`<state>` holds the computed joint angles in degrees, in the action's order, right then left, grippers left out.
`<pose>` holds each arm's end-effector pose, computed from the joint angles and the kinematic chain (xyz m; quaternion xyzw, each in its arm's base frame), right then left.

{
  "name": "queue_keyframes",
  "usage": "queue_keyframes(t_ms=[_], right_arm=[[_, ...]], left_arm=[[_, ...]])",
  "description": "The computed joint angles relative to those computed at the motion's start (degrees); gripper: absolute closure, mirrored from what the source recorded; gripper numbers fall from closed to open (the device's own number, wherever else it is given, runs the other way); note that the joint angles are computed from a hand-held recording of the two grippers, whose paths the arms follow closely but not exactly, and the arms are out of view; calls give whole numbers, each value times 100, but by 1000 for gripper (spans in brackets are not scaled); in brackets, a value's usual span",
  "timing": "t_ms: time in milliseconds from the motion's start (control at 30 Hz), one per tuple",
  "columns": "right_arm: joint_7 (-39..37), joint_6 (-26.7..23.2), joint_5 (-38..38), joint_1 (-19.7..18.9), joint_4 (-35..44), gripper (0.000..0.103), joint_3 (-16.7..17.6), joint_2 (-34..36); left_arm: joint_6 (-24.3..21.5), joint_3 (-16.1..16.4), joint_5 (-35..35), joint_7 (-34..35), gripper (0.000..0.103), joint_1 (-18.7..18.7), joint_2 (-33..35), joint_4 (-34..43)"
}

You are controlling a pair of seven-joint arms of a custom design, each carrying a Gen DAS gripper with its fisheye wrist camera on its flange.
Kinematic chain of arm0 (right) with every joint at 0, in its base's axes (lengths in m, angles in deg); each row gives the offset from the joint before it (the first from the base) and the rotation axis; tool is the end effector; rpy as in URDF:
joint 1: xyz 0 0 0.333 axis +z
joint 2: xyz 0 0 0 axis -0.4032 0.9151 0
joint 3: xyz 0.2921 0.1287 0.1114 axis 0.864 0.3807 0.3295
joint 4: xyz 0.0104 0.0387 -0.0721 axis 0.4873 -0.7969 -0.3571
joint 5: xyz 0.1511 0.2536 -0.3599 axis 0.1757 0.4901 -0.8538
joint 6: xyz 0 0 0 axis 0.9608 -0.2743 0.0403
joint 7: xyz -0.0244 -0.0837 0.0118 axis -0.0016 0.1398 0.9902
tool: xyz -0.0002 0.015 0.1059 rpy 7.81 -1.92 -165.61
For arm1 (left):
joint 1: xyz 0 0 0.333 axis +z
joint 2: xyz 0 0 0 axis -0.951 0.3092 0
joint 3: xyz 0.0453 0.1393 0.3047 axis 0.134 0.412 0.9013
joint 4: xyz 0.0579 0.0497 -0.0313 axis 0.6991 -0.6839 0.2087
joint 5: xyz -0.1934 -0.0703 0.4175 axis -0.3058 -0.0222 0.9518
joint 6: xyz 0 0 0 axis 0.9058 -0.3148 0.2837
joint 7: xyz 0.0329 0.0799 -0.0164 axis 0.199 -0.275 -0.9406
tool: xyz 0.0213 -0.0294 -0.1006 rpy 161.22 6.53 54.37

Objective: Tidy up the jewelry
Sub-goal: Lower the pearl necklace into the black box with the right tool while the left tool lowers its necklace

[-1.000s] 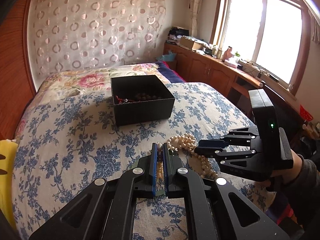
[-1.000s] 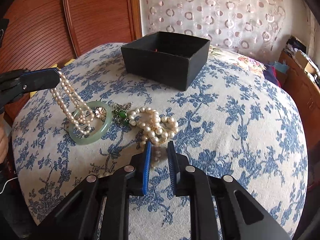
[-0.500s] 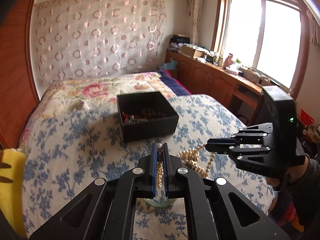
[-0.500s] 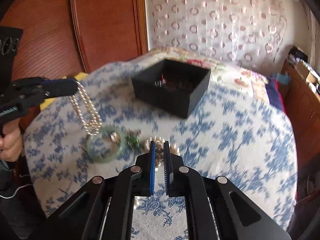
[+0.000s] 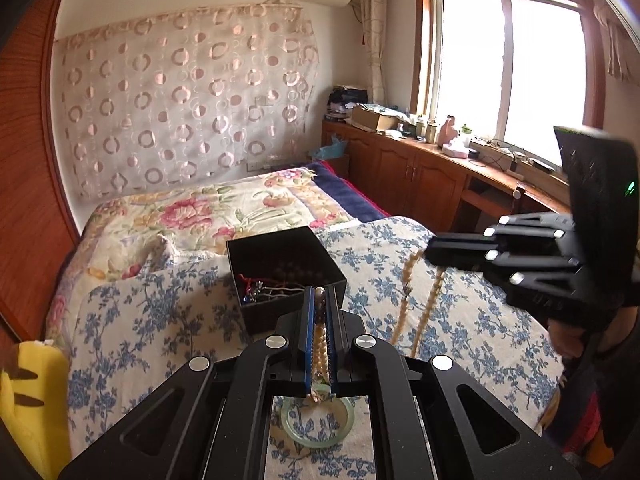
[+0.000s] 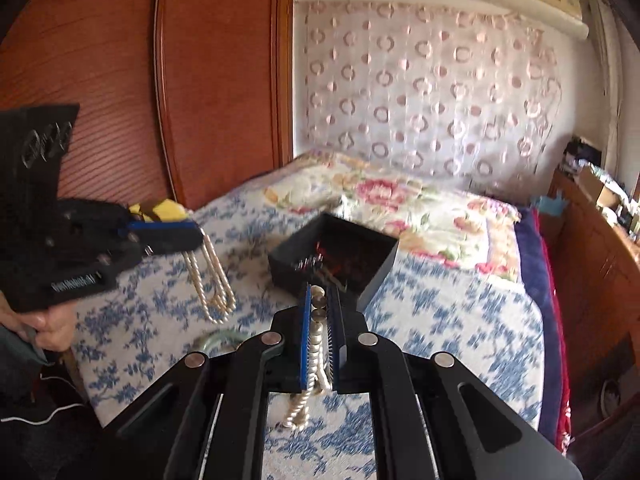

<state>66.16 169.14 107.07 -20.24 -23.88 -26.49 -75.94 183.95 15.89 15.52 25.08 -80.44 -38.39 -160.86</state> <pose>0.6434 0.0119 0.5862 -0.8305 0.2861 -0.1615 0.4498 0.5382 -0.2609 0.5750 -0.5864 0.6502 -0.3724 0.3078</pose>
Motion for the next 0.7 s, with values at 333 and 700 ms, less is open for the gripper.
queue_keyframes(t_ms=[333, 700], right_arm=[[31, 154, 266, 16, 460, 95, 24, 166], [51, 212, 287, 42, 919, 95, 118, 351]], left_arm=[[-7, 44, 45, -45, 99, 98, 180, 193], [-29, 115, 80, 34, 99, 134, 328, 450]])
